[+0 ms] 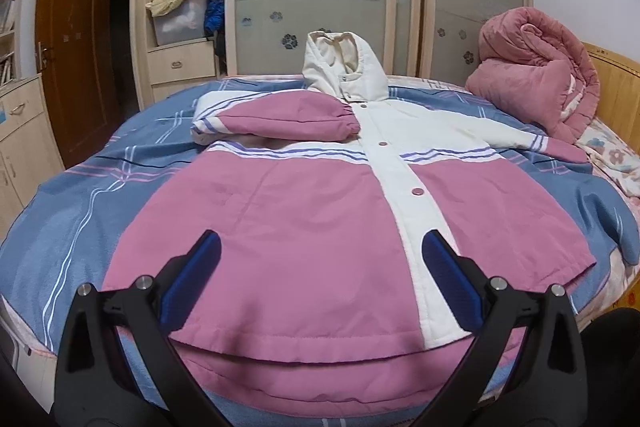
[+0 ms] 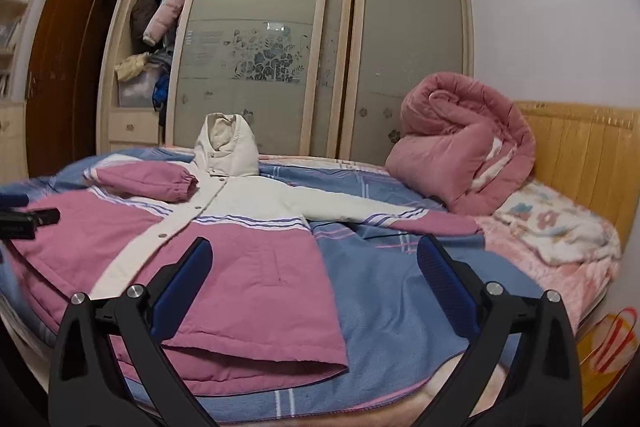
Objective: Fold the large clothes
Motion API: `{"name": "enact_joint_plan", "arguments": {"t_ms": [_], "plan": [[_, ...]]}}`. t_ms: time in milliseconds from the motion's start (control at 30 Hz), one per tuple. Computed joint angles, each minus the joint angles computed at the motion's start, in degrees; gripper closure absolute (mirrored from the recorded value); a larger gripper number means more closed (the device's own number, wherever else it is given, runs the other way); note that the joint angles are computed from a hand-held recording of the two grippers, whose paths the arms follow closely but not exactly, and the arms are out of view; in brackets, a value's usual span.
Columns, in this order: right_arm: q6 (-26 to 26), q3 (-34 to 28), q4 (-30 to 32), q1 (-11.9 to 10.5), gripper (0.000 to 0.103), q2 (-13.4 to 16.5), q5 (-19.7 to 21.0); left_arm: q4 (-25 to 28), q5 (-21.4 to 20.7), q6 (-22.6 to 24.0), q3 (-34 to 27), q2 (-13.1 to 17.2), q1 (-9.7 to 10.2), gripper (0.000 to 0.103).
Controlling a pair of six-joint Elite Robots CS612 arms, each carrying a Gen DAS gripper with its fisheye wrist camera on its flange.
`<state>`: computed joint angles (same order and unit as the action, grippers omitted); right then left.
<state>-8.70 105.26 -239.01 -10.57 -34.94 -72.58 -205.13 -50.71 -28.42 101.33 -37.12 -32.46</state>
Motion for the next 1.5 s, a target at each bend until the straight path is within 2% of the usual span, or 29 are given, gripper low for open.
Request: {"name": "enact_joint_plan", "arguments": {"t_ms": [133,400,833,933,1067,1167,1233,1300,1400,1467,1500], "plan": [[0.92,0.29,1.01,-0.18,0.001,-0.36,0.32,1.19,0.39,-1.3,0.08,-0.16,0.09,0.002],[1.01,0.21,2.08,-0.02,0.001,-0.45,-0.13,1.61,1.79,-0.1,-0.18,-0.08,-0.39,0.002],[2.25,0.07,2.17,-0.37,0.001,-0.32,0.17,2.22,2.03,0.62,-0.47,-0.13,-0.73,0.002],[3.03,0.01,2.13,-0.64,0.001,-0.3,0.73,2.64,0.8,0.04,-0.31,-0.43,-0.56,0.002],[4.25,-0.01,2.02,-0.96,0.001,-0.33,1.51,4.48,1.08,0.67,-0.45,-0.89,-0.48,0.002],[5.75,-0.12,2.12,-1.26,0.001,-0.31,2.27,6.02,0.07,2.52,-0.72,-1.65,0.15,0.002],[6.93,-0.23,1.98,-1.5,0.001,-0.26,2.9,7.64,-0.01,6.21,-1.52,-1.97,0.72,0.002],[8.44,-0.33,1.37,-1.74,0.001,-0.1,3.41,12.6,-0.14,11.08,-3.4,-2.44,1.81,0.002],[9.54,-0.53,0.77,-1.99,0.001,0.11,3.97,17.34,-3.78,15.94,-6.26,-2.65,3.88,0.002],[10.84,-0.72,0.73,-2.25,0.001,0.22,4.6,22.26,-8.69,17.58,-9.73,-2.46,6.22,0.002],[11.74,-0.84,0.64,-2.39,0.001,0.3,4.82,24.88,-9.8,18.04,-11.99,-1.94,7.2,0.002]]}}
